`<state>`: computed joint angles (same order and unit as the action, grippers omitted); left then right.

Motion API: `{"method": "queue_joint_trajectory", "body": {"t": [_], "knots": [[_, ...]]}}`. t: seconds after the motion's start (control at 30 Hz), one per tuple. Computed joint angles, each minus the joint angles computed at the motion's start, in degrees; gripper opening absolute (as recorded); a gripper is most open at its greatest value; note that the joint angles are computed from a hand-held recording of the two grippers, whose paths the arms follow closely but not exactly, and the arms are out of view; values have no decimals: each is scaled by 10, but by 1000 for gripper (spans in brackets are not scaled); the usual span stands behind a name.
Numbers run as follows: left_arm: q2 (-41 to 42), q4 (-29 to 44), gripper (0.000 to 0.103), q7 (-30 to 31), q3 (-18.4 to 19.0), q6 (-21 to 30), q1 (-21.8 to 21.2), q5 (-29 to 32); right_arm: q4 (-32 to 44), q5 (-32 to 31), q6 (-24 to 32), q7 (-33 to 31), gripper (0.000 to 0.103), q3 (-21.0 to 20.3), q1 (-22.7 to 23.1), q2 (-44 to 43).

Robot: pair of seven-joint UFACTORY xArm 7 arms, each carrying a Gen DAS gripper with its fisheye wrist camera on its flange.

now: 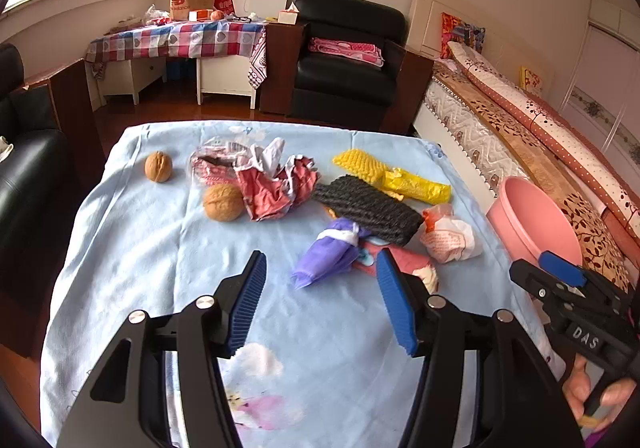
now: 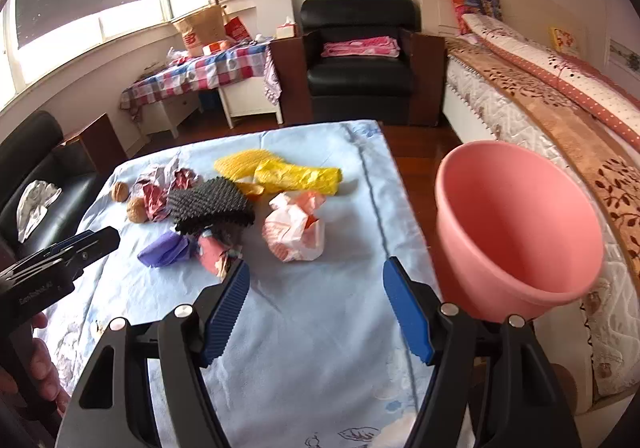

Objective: Collect trash
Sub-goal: 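Grasp the black foam mesh with the left tool while the right tool grasps the white-red plastic bag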

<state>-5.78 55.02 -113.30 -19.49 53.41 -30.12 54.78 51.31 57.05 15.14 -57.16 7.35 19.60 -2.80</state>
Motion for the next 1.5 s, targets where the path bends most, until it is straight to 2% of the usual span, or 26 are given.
{"method": "queue_joint_trajectory", "body": {"t": [0.1,0.2,0.3,0.4,0.57,0.7,0.73,0.77,0.87,0.97,1.03,1.23,1.5], "knots": [[-17,-22,57,-21,0,-28,3,12,10,1,23,-5,61,-1,-3,11],[-15,-20,57,-18,3,-49,12,3,26,1,52,-5,58,1,-12,25],[-1,-5,57,5,14,-85,24,-7,38,7,65,-16,57,8,-19,35],[35,35,57,39,24,-77,29,-22,49,-4,67,-18,57,14,-23,46],[83,78,57,76,60,-107,36,-64,74,-23,82,-2,56,21,-33,65],[98,76,57,82,88,-175,48,-100,88,-35,93,3,56,26,-41,78],[102,79,53,82,92,-180,49,-103,93,-40,96,6,56,27,-43,82],[108,83,43,89,96,-183,50,-107,97,-44,99,9,56,28,-45,87],[119,88,21,125,102,-199,51,-134,112,-57,111,22,55,33,-50,101],[122,91,12,133,107,-195,43,-130,122,-70,115,36,52,38,-53,112],[115,89,10,129,108,-182,37,-115,137,-80,122,49,50,41,-56,125],[108,112,9,124,93,-107,17,-80,166,-118,121,81,43,53,-57,151],[121,159,9,126,80,-23,-11,-59,187,-196,110,132,26,61,-50,178]]}}
